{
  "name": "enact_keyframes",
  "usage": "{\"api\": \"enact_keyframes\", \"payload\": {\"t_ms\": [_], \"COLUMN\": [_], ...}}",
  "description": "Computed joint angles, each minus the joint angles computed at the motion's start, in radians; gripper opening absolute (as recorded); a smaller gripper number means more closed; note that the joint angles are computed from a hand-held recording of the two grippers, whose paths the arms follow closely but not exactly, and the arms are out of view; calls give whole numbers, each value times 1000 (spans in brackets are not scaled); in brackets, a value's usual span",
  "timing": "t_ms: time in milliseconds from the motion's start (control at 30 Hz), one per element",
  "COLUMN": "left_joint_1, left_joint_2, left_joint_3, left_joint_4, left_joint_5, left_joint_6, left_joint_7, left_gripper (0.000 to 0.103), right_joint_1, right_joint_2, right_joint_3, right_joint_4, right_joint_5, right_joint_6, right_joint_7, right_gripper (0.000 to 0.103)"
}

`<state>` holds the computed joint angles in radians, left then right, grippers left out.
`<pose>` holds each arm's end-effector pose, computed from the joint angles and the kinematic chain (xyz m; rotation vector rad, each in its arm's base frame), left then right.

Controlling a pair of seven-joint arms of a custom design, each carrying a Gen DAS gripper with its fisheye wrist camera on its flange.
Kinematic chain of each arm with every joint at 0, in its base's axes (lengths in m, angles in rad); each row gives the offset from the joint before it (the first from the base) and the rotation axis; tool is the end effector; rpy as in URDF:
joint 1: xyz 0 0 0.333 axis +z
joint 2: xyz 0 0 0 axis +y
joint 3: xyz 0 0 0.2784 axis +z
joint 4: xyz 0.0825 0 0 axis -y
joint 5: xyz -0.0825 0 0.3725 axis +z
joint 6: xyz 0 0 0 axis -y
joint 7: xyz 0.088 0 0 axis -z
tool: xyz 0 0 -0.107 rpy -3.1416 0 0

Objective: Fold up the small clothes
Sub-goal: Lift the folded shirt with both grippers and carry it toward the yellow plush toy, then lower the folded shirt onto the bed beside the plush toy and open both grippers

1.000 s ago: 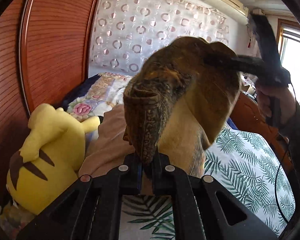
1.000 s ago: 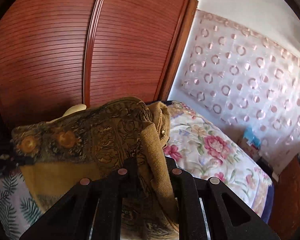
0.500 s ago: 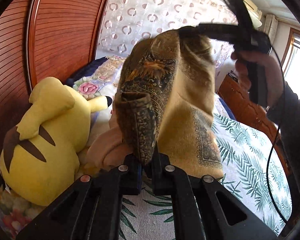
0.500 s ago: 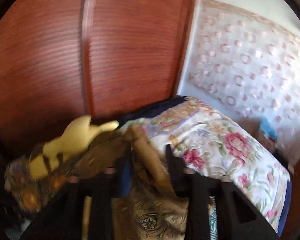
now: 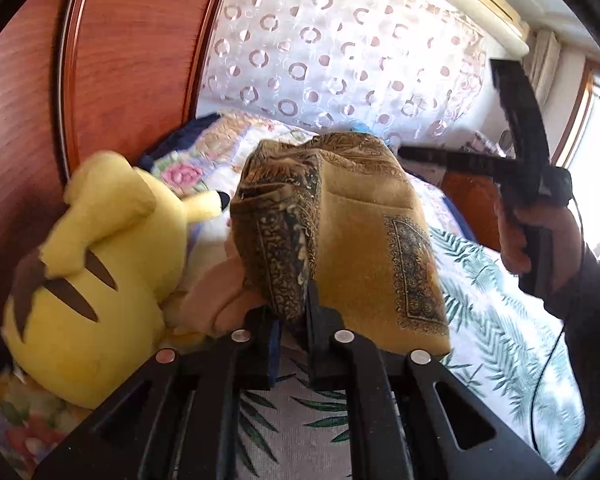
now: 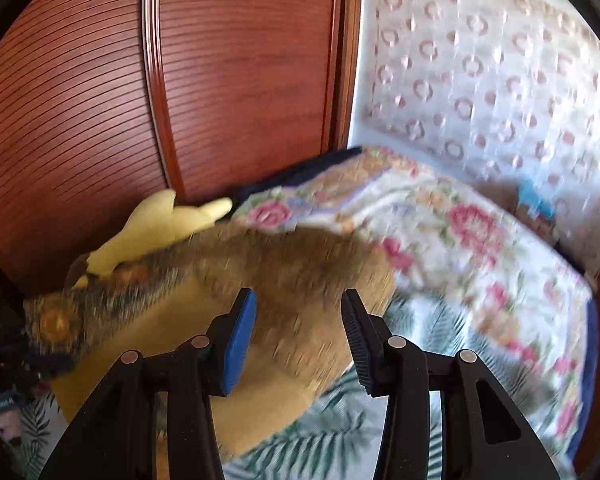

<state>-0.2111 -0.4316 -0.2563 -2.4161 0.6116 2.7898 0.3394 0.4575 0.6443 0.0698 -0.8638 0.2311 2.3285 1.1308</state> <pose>0.4043 -0.2439 0.5182 -1.9513 1.5202 -1.0132 0.6463 0.3558 0.6044 -2.1761 0.8215 -0.4501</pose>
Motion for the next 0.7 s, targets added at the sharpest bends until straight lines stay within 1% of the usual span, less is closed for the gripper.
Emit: {"api": "enact_keyframes", "payload": {"t_ms": [33, 67, 100, 133, 167, 200, 233, 267, 300, 333, 367, 433, 500, 567, 700], "left_joint_1": [3, 4, 3, 5, 8, 10, 6, 1, 0, 2, 7, 5, -3, -11, -35], "left_joint_2": [-6, -12, -21, -34, -47, -64, -74, -87, -106, -122, -137, -155, -166, -173, -163], "left_joint_3": [-14, -19, -23, -30, -37, -45, -45, -45, -49, -55, -67, -83, -91, -96, -117], "left_joint_4": [8, 9, 8, 5, 3, -1, -1, -5, -9, -14, -13, -2, 7, 13, 50], "left_joint_5": [11, 18, 24, 34, 47, 62, 68, 72, 79, 88, 102, 115, 120, 126, 124], "left_joint_6": [-29, -41, -47, -54, -62, -68, -71, -75, -82, -89, -103, -141, -170, -185, -252], "left_joint_7": [1, 0, -3, -9, -15, -22, -18, -14, -15, -20, -28, -29, -32, -35, -27], "left_gripper": [14, 18, 26, 31, 43, 49, 52, 63, 80, 84, 85, 85, 85, 85, 85], "right_joint_1": [-6, -9, -6, -2, 7, 17, 33, 42, 40, 33, 24, 15, 6, -11, -41], "right_joint_2": [-19, -18, -25, -8, 8, 9, 15, 36, 35, 21, 0, -73, -178, -281, -490], "right_joint_3": [8, 11, 9, 6, -4, -18, -35, -43, -42, -37, -30, -25, -17, -3, 28], "right_joint_4": [-41, -46, -65, -50, -36, -57, -62, -31, -28, -37, -60, -161, -320, -458, -735], "right_joint_5": [15, 21, 21, 15, -4, -26, -59, -79, -81, -72, -58, -43, -27, 5, 91], "right_joint_6": [4, 0, 0, -7, 0, 21, 31, 24, 25, 22, 22, 63, 149, 211, 330], "right_joint_7": [-4, -5, -4, 0, 7, 3, 9, 20, 26, 34, 43, 53, 42, 28, -24], "right_gripper": [46, 46, 46, 46, 46, 46, 46, 46, 46, 46, 46, 46, 46, 46, 46]}}
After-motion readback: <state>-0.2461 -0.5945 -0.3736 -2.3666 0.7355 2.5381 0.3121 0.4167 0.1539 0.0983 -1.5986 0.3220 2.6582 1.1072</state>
